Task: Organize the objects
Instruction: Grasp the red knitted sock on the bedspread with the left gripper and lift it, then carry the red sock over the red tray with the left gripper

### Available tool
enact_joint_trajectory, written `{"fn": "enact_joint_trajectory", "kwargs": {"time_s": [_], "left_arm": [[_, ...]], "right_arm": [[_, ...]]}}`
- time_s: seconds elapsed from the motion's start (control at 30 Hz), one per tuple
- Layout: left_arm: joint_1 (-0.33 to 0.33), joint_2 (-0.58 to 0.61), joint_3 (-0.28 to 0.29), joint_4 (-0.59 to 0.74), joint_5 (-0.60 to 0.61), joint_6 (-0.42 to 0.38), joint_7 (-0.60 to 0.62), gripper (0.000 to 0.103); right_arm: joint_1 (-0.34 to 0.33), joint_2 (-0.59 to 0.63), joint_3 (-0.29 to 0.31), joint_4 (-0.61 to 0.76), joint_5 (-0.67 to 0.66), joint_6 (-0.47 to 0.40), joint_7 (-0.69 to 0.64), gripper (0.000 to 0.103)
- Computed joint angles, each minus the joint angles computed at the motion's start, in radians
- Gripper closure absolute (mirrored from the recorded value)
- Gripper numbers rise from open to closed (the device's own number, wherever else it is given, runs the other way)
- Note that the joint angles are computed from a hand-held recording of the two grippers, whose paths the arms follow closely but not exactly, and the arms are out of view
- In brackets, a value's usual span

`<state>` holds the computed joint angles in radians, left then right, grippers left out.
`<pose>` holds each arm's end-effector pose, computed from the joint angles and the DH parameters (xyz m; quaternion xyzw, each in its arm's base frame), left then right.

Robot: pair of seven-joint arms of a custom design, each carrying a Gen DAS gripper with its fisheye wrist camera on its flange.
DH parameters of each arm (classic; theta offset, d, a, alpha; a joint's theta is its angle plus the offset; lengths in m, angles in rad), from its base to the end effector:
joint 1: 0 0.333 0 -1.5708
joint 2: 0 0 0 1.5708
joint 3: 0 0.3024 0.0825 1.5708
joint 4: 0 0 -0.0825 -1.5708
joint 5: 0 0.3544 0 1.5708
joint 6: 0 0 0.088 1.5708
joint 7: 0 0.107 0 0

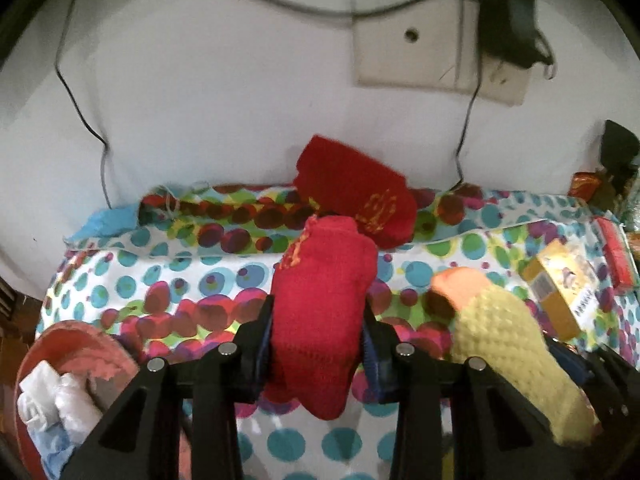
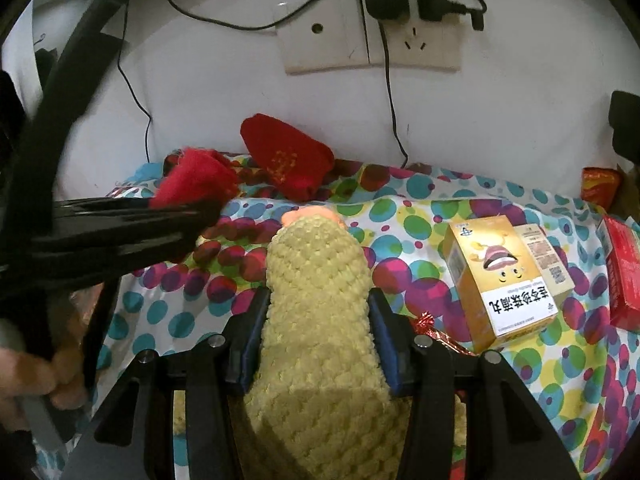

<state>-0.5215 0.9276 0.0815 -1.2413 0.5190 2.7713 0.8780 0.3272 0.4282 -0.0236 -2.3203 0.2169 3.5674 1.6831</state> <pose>0.6694 -0.3620 0.2739 -0.5845 0.7372 -0.2368 0.2424 0.5310 0.1389 0.2685 -0.6365 0.6616 -0.2212 0.3289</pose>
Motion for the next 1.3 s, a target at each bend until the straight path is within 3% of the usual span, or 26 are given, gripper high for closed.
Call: {"fn": "enact_joint_trajectory", "kwargs": {"time_s": [0.13, 0.27, 0.47, 0.57, 0.77, 0.83, 0.97, 1.3], "left_arm": [[-0.031, -0.098, 0.027, -0.152, 0.045, 0.071, -0.047, 0.065], [-0.113, -0.212, 0.125, -0.325, 0.152, 0.143, -0.178, 0.065], [-0.247, -0.368, 0.238, -0.519, 0.41, 0.154, -0.425, 0.065], [-0.309, -0.437, 0.268, -0.588, 0.55, 0.117, -0.541, 0.065], [-0.331, -0.553, 0.241, -0.706, 0.724, 0.079, -0.7, 0.065], [-0.333, -0.59, 0.228, -0.742, 0.78, 0.057, -0.747, 0.065], [-0.293, -0.64, 0.176, -0.803, 0.788, 0.047, -0.761, 0.065], [-0.179, -0.761, 0.097, -0.963, 0.919, 0.014, -0.96, 0.065]], "right_arm": [[0.08, 0.002, -0.056, 0.006, 0.076, -0.009, -0.056, 0.057], [0.105, 0.005, -0.07, 0.008, 0.118, -0.01, -0.09, 0.057], [0.091, 0.006, -0.051, 0.01, 0.126, -0.009, -0.096, 0.057], [0.107, 0.008, -0.062, 0.012, 0.145, -0.009, -0.106, 0.057], [0.125, 0.009, -0.072, 0.014, 0.173, -0.011, -0.122, 0.057], [0.16, 0.011, -0.098, 0.018, 0.208, -0.018, -0.145, 0.057], [0.192, 0.015, -0.121, 0.026, 0.25, -0.026, -0.178, 0.057], [0.239, 0.023, -0.154, 0.039, 0.315, -0.036, -0.232, 0.057]]}}
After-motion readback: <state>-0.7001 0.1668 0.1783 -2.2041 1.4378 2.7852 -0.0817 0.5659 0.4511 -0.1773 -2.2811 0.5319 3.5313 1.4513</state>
